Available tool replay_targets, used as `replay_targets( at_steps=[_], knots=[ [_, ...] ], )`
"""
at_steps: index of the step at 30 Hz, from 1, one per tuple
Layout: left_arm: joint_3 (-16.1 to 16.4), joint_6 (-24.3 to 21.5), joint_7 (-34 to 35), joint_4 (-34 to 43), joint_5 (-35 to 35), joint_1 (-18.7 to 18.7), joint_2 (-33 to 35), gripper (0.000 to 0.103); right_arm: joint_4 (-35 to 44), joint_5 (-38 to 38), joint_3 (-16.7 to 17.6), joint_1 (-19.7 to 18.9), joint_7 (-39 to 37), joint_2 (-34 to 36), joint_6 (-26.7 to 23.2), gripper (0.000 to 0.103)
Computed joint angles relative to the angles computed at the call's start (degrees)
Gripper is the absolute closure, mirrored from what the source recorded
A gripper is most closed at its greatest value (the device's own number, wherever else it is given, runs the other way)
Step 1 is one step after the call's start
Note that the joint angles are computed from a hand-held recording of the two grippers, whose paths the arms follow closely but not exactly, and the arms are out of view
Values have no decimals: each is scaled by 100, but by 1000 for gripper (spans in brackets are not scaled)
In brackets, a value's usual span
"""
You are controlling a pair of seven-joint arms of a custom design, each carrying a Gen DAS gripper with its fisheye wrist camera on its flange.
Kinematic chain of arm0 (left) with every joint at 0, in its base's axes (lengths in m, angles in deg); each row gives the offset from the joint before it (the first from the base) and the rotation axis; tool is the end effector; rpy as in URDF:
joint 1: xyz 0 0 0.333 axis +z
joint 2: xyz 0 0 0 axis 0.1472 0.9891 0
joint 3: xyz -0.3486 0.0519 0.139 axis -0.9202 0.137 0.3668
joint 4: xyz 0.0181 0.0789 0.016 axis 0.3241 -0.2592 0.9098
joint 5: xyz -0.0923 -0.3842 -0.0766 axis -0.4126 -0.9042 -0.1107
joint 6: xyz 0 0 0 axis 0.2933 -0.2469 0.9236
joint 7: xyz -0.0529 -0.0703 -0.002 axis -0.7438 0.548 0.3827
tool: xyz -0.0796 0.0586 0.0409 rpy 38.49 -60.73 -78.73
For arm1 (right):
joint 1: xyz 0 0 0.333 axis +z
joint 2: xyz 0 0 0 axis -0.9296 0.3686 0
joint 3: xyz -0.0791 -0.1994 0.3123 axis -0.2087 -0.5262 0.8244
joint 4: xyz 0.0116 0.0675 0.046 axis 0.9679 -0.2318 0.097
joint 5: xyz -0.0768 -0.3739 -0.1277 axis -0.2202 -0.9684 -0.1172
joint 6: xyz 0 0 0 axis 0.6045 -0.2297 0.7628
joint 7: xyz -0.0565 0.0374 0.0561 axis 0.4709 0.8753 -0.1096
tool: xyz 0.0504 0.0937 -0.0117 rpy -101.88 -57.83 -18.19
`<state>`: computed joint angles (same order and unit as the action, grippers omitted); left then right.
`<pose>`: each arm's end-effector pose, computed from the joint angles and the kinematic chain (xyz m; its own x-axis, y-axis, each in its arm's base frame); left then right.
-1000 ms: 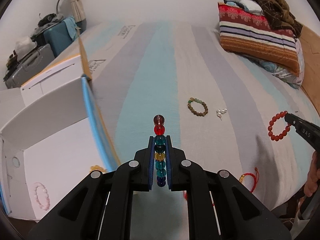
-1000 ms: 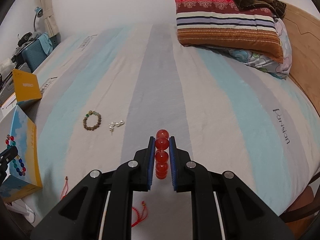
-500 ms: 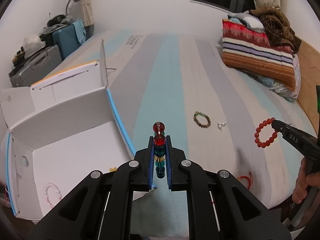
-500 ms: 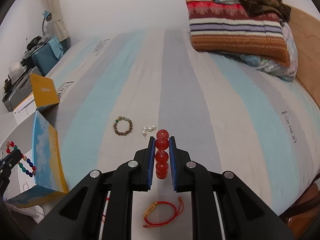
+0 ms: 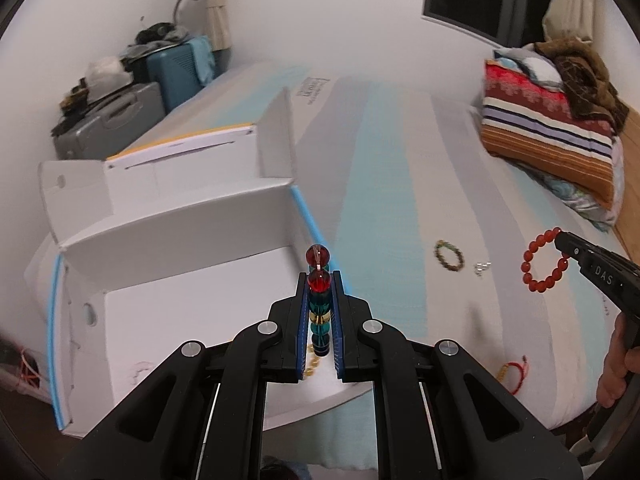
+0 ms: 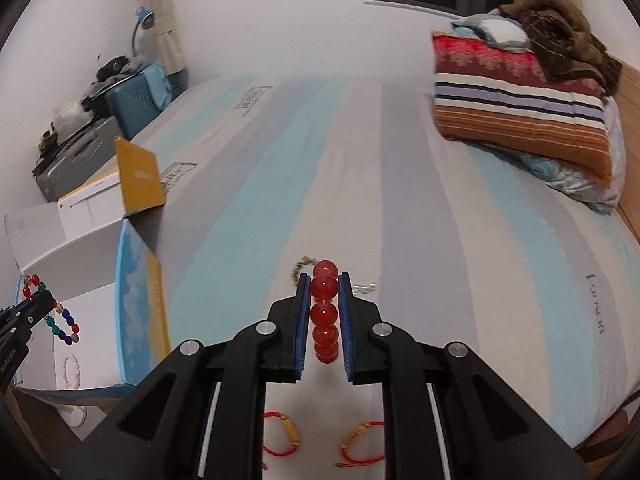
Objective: Organize jewelry
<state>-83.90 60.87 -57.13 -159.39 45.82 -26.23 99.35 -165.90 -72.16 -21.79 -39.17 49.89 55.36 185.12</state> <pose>0.6125 -0.4926 0.4835 0.0981 -0.9939 0.0503 -0.7208 -0.1059 -0.6850 0.6696 0.2573 0.4790 0.0444 -0.9988 -0.0182 -0.7166 -0.0191 -0.6973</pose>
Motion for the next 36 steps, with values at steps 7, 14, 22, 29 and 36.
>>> replay_targets(
  at_steps=[7, 14, 22, 29, 36],
  knots=[
    [-20, 225, -428, -801, 135, 218, -489, 94, 385, 418, 327, 24, -543, 245, -61, 90],
    [-106, 38, -822, -1470, 289, 465, -985, 94, 738, 723, 394, 310, -959, 466, -88, 90],
    [-313, -214, -1109, -2084, 444, 791, -1512, 94, 1109, 1156, 618, 467, -1424, 680, -81, 90],
    [-430, -252, -1291, -2460, 461, 1028, -1754, 94, 1354, 1324, 626, 775, -1758, 822, -51, 90],
    [-499, -265, -1355, -2715, 421, 1178, -1873, 94, 1754, 1601, 790, 880, -2187, 1143, -246, 90]
  ],
)
